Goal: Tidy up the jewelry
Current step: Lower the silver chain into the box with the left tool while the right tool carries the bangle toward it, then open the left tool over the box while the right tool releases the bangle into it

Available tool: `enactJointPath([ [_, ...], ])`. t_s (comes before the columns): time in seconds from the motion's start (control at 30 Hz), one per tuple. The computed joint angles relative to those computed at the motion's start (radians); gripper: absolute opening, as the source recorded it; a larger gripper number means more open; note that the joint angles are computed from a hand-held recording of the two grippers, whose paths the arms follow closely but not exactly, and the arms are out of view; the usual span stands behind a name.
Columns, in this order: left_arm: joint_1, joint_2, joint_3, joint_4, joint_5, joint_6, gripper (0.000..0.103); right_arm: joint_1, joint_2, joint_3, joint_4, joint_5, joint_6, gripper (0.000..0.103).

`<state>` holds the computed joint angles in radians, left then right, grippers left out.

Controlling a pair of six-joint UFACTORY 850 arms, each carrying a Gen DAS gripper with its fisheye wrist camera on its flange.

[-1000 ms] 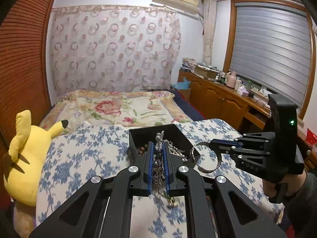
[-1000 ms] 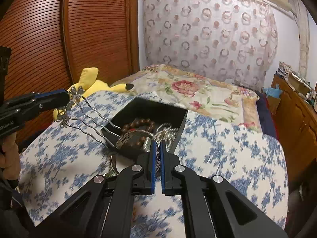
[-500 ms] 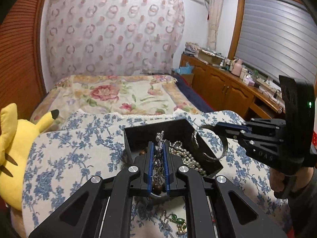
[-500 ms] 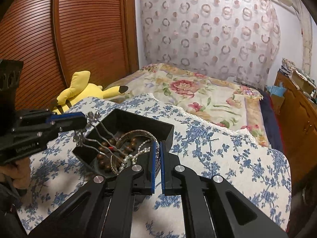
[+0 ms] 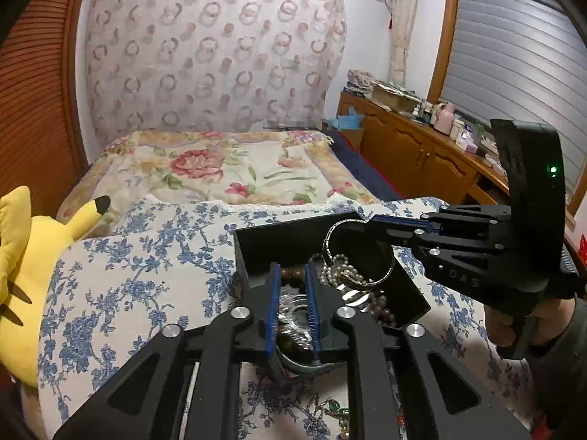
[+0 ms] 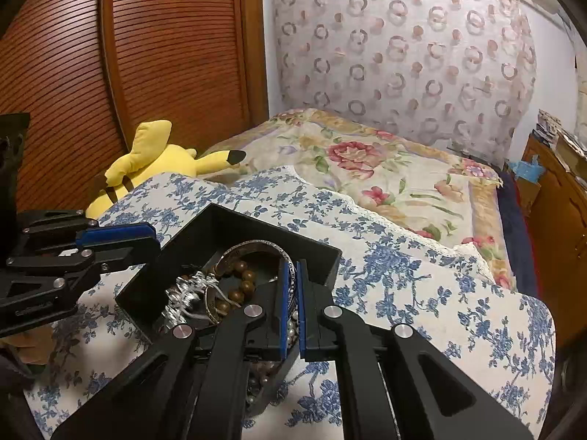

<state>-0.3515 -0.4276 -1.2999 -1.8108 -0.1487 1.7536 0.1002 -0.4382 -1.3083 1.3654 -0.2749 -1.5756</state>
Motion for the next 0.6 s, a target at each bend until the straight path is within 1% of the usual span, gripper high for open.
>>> enactJointPath([
  [0.03, 0.001, 0.003, 0.004, -0.024, 0.000, 0.024, 0.018, 0.001, -0.003, -0.002, -0.001, 0.001, 0.001, 0.005],
  [0.17, 0.004, 0.006, 0.015, -0.182, 0.019, 0.185, 0.020, 0.010, -0.019, -0.014, -0.023, 0.011, 0.023, 0.005],
  [0.2, 0.005, 0.007, 0.018, -0.232, 0.020, 0.235, 0.023, 0.012, -0.022, -0.017, -0.028, 0.013, 0.028, 0.005],
  [0.23, 0.005, 0.009, 0.021, -0.273, 0.021, 0.275, 0.033, 0.013, -0.024, -0.018, -0.030, 0.013, 0.029, 0.005],
  [0.27, 0.008, 0.010, 0.024, -0.321, 0.018, 0.326, 0.038, 0.016, -0.026, -0.019, -0.034, 0.016, 0.032, 0.005],
  [0.3, 0.008, 0.013, 0.029, -0.389, 0.017, 0.395, 0.038, 0.018, -0.029, -0.021, -0.040, 0.018, 0.038, 0.005],
  [0.37, 0.010, 0.016, 0.033, -0.414, 0.018, 0.422, 0.041, 0.022, -0.032, -0.024, -0.057, 0.022, 0.052, 0.005],
  [0.5, 0.013, 0.021, 0.036, -0.428, 0.012, 0.434, 0.056, 0.027, -0.040, -0.033, -0.105, 0.028, 0.094, 0.005],
  [0.53, 0.012, 0.024, 0.038, -0.461, 0.012, 0.465, 0.061, 0.029, -0.044, -0.037, -0.126, 0.032, 0.111, 0.005],
  [0.6, 0.012, 0.028, 0.043, -0.502, 0.007, 0.508, 0.065, 0.033, -0.048, -0.042, -0.144, 0.041, 0.126, 0.006],
])
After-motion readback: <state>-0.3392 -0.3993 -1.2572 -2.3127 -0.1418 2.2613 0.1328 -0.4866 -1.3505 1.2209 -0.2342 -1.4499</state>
